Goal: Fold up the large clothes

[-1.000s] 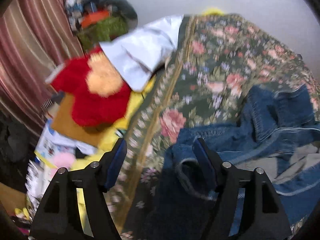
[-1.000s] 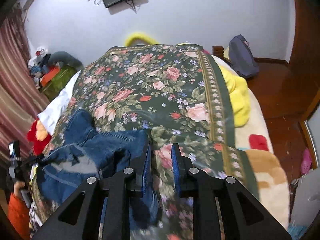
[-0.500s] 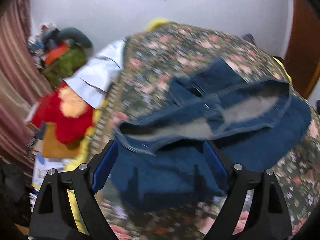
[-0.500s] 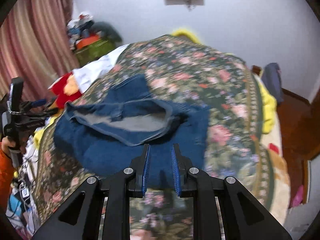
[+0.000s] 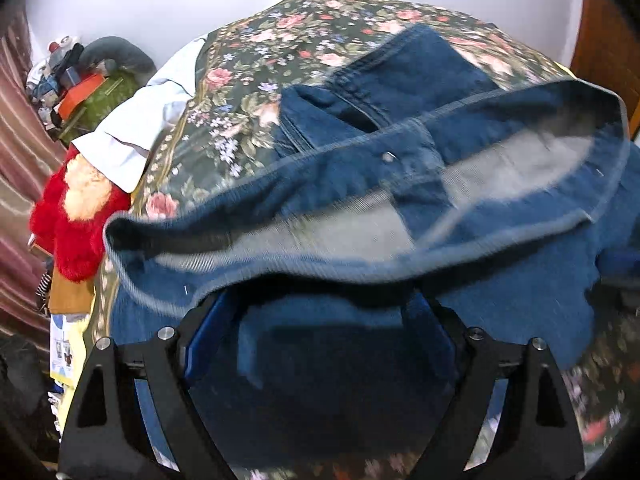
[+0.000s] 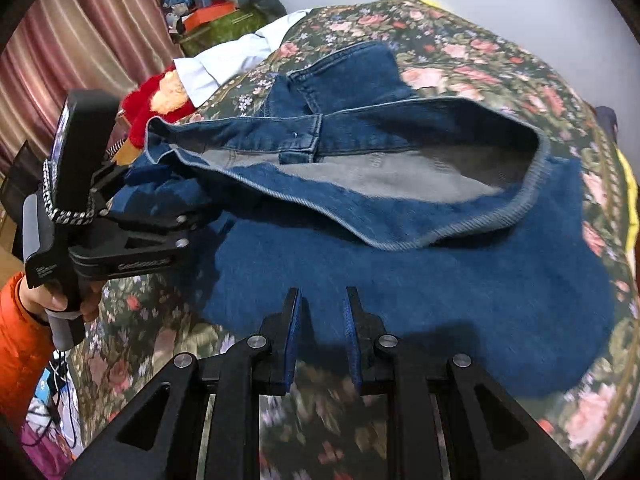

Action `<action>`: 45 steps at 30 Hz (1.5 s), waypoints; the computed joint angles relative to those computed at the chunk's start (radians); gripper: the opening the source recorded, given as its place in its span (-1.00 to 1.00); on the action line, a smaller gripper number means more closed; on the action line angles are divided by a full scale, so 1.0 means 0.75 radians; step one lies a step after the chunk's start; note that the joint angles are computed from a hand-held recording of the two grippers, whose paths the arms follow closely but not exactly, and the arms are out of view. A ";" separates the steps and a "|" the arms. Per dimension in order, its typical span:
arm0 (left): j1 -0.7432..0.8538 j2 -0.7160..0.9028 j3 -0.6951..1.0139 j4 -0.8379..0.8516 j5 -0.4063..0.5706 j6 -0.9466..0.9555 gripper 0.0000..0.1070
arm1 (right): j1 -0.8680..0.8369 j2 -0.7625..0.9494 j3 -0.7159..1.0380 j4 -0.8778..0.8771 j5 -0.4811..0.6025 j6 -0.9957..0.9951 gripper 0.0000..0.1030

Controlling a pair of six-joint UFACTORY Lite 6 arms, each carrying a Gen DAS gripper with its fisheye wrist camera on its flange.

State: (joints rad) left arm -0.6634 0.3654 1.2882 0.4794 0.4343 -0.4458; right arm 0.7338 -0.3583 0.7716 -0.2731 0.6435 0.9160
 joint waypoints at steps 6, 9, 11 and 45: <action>0.059 0.250 0.344 -0.053 0.052 0.124 0.62 | -0.234 0.257 0.146 0.191 -0.138 -0.330 -0.69; 0.062 0.370 0.536 -0.022 0.091 0.108 0.62 | -0.407 0.333 0.240 0.207 -0.149 -0.406 -0.69; 0.062 0.462 0.679 0.021 0.138 0.063 0.62 | -0.521 0.337 0.278 0.279 -0.178 -0.491 -0.69; 0.349 -0.408 -0.455 0.345 -0.048 -0.134 0.90 | -0.498 -0.461 -0.189 0.041 0.336 -0.437 -0.69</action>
